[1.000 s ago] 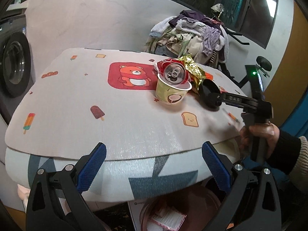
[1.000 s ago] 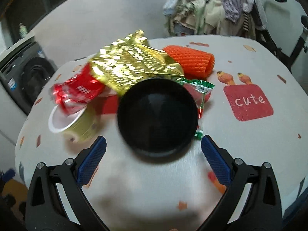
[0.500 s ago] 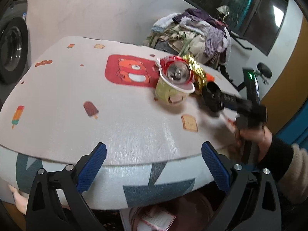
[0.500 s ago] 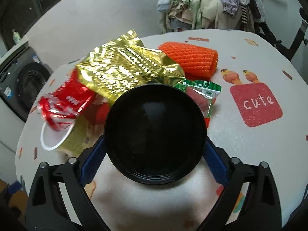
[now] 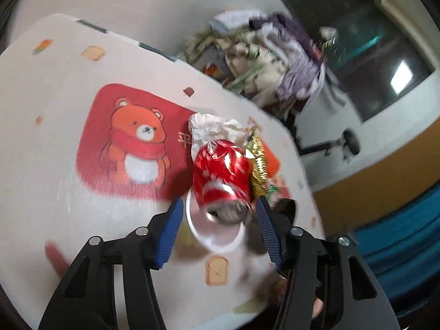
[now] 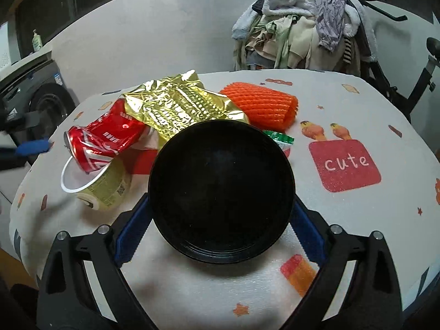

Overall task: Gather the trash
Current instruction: 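Grasp the crushed red can with the left tool while the right tool lifts the black lid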

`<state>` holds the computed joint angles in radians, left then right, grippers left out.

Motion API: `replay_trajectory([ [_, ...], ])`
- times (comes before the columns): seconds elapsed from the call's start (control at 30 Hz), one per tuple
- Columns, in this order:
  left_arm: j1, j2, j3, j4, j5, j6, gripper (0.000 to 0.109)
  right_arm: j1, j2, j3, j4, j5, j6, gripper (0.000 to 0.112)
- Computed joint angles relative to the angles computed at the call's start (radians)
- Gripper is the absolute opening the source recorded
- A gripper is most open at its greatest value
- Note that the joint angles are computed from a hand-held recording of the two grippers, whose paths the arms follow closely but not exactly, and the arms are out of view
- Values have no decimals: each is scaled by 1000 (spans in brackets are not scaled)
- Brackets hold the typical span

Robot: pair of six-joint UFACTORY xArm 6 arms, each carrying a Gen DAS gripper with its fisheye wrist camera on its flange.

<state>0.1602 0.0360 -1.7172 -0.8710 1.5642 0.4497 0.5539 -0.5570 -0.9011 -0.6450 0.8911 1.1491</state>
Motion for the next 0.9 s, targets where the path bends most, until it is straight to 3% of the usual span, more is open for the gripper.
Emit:
replay_trajectory([
  [0.13,-44,139,-132,-3,42,-86,52,-17,-1,10,19,-27,-23,93],
  [0.27,-83,201,-171,10,37,-87,51,-36,-1,20,52,-52,-46,93],
  [0.3,-89,206,-174,20,34,-81,44,-37,0,21,55,-55,-49,93],
  [0.37,-103,203,-160,33,21,-65,27,-36,2,21,59,-60,-57,93],
  [0.57,-131,111,-93,73,-85,45,19,-44,-2,27,65,-73,-57,93],
  [0.73,-129,76,-137,79,-91,118,8,-44,-18,34,71,-77,-45,93],
  [0.9,-118,19,-120,116,-103,165,7,-19,-34,31,63,-73,-32,93],
])
